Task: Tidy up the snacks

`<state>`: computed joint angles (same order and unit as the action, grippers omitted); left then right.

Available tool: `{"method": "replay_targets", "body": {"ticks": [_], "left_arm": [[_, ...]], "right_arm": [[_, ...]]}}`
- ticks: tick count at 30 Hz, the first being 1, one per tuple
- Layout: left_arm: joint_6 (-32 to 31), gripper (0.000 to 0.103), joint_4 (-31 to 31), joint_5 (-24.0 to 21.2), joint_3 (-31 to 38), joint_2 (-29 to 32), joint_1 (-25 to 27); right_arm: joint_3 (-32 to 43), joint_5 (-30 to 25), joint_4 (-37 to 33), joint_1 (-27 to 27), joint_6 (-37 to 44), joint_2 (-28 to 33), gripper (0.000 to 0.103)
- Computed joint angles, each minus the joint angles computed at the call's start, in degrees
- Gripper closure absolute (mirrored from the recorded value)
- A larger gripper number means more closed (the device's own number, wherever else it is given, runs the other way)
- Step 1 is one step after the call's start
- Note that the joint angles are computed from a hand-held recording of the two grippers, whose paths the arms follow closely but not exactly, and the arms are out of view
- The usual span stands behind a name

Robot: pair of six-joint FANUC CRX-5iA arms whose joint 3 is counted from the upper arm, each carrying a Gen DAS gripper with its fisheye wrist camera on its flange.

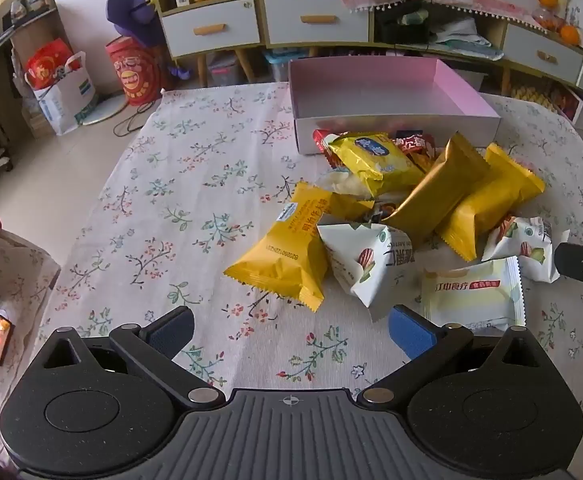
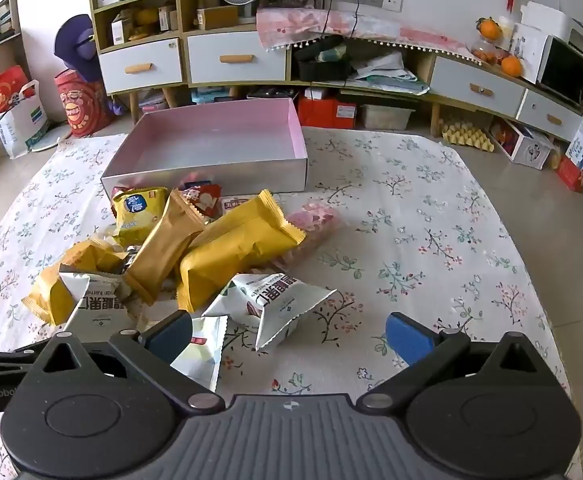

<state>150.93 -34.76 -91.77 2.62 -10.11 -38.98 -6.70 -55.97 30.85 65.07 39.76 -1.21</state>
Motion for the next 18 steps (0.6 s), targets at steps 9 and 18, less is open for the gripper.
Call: {"method": "replay_targets", "body": {"ticks": [9, 18], "left_arm": [[0.4, 0.000, 0.3, 0.3, -0.1, -0.2, -0.2], [0.0, 0.000, 1.0, 1.2, -0.7, -0.6, 0.6]], "right_arm": [[0.3, -0.4, 0.3, 0.1, 0.2, 0.1, 0.017], [0.4, -0.8, -0.1, 0.2, 0.4, 0.5, 0.017]]}}
